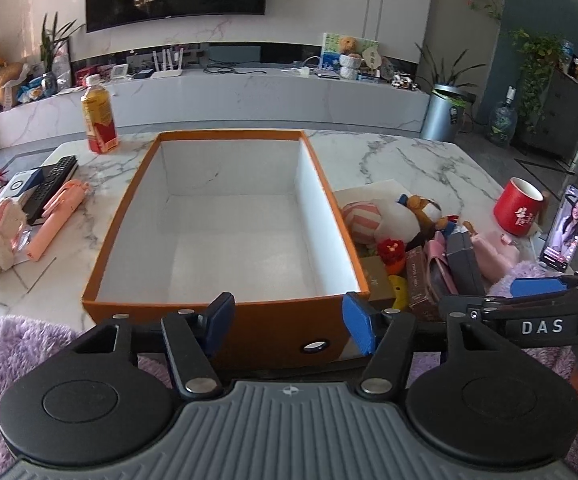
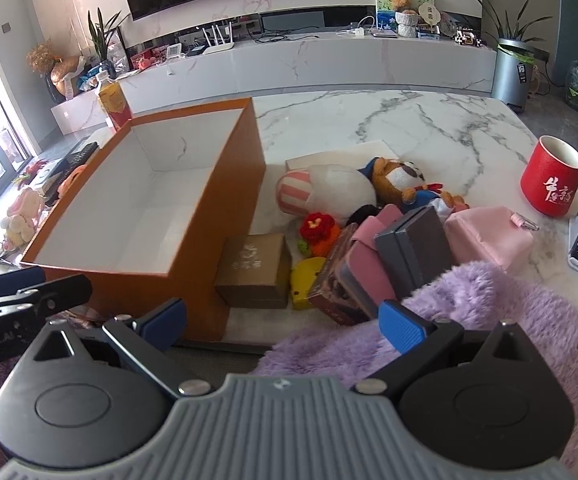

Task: Organize objects
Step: 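Move both tools toward the pile of items beside the box, then grasp the dark grey case with the left tool while the right tool approaches the pink pouch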

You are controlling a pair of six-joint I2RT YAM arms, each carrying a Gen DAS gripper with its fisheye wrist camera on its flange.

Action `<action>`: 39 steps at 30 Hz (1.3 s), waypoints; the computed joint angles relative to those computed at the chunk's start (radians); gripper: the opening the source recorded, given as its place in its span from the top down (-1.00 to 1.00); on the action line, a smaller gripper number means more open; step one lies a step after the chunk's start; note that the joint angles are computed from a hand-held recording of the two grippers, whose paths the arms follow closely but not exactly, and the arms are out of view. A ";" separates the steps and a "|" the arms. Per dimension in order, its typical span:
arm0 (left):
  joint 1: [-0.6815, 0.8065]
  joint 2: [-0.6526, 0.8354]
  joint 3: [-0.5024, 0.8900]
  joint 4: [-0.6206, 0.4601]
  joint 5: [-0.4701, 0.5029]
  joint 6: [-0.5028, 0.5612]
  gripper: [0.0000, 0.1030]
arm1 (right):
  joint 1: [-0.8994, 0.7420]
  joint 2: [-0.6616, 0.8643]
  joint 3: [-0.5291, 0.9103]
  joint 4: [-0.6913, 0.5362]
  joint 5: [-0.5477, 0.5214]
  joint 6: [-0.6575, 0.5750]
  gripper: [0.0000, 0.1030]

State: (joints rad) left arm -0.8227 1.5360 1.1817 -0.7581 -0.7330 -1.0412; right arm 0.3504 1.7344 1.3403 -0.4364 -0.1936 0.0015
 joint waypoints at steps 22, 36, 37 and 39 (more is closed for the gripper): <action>0.282 0.423 0.439 0.159 0.625 0.509 0.59 | -0.154 0.319 0.370 -0.141 -0.033 -0.117 -0.03; 0.334 0.744 0.866 0.080 0.751 0.559 0.58 | -0.253 0.575 0.747 -0.282 0.005 -0.095 -0.03; 0.334 0.774 0.916 0.053 0.757 0.565 0.58 | -0.256 0.603 0.788 -0.304 0.001 -0.096 -0.03; 0.335 0.833 1.011 0.004 0.774 0.582 0.58 | -0.259 0.652 0.861 -0.345 -0.003 -0.110 -0.03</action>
